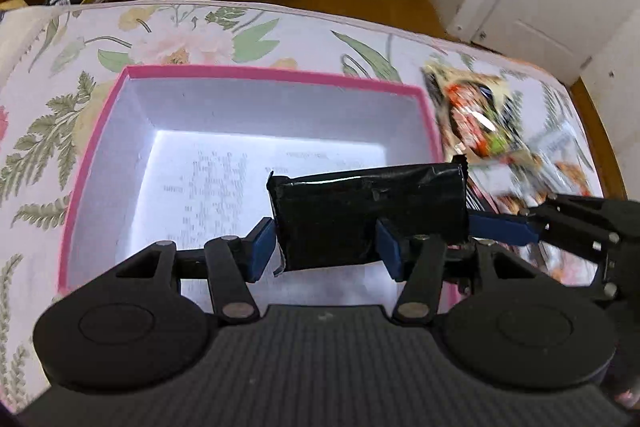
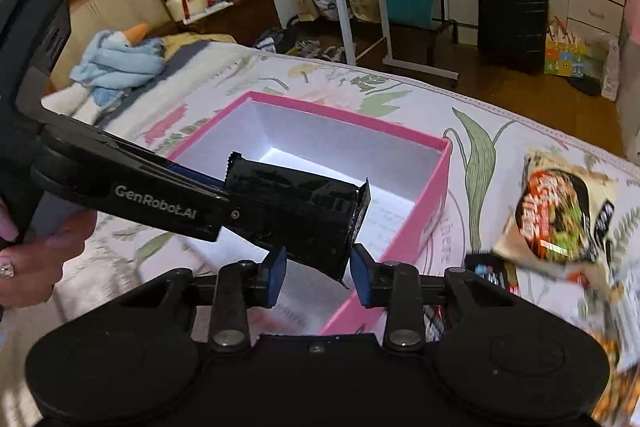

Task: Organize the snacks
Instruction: 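Carry the black packet into the pink box and open the left gripper, then grasp a white wrapped bar with the left gripper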

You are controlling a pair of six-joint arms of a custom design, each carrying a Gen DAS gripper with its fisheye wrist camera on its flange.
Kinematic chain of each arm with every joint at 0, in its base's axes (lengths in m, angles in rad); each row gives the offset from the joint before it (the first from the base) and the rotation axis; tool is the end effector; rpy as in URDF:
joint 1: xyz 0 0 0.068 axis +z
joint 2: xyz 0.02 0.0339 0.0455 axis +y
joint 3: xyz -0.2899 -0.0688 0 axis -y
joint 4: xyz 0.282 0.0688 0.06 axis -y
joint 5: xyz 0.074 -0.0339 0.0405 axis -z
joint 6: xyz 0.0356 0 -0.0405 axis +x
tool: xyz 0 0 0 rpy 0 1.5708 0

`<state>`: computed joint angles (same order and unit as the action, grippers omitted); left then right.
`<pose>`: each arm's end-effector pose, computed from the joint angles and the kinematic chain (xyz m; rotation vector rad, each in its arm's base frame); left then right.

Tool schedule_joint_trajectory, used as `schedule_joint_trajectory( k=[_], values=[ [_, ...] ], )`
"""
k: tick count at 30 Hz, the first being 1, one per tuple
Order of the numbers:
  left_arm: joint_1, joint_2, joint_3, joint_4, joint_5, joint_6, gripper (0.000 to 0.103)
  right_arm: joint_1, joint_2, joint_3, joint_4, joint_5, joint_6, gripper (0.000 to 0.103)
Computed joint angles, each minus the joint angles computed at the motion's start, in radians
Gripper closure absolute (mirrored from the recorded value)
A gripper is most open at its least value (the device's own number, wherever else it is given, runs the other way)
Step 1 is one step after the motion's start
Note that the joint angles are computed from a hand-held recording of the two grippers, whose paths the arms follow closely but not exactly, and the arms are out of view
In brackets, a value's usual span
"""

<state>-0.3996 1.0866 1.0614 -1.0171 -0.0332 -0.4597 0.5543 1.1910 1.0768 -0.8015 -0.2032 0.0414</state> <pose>0.2066 -0.0860 0.3283 -0.0910 2.6343 -0.2573 0.2223 0.1460 0.3239 -0.7261 2.4235 0.4986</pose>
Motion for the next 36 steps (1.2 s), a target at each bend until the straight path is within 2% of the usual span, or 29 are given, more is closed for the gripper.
schedule_joint_trajectory(
  k=[5,9,13,15,19,22,24,29,32,36],
  values=[
    [0.108,0.086,-0.041,0.139,0.049,0.073,0.049,0.019,0.164,0.077,0.033,0.056,-0.009,0.062],
    [0.160,0.155,-0.054,0.200,0.089,0.088,0.049,0.044,0.259,0.125,0.040,0.117,-0.024,0.059],
    [0.144,0.165,-0.095,0.279,0.069,0.054,0.042,0.102,0.271,0.081,0.139,0.274,-0.065,0.051],
    [0.113,0.168,-0.103,0.291,0.027,0.033,0.040,0.104,0.257,0.056,0.168,0.287,-0.085,0.049],
    [0.062,0.127,-0.101,0.263,-0.032,0.017,0.039,0.071,0.181,0.022,0.165,0.238,-0.079,0.047],
    [0.006,0.077,-0.070,0.190,-0.091,0.030,0.039,0.028,0.067,-0.006,0.124,0.167,-0.075,0.045],
    [-0.045,0.040,-0.039,0.130,-0.133,0.035,0.038,-0.008,0.002,0.000,0.054,0.137,-0.067,0.041],
    [-0.181,-0.016,0.069,-0.017,-0.189,0.010,0.035,-0.143,-0.128,0.052,-0.126,0.025,-0.108,0.040],
    [-0.311,-0.016,0.134,-0.088,-0.265,-0.033,0.034,-0.256,-0.179,0.086,-0.229,-0.053,-0.147,0.039],
    [-0.464,0.013,0.199,-0.128,-0.316,-0.091,0.034,-0.421,-0.236,0.104,-0.327,-0.134,-0.206,0.039]
  ],
)
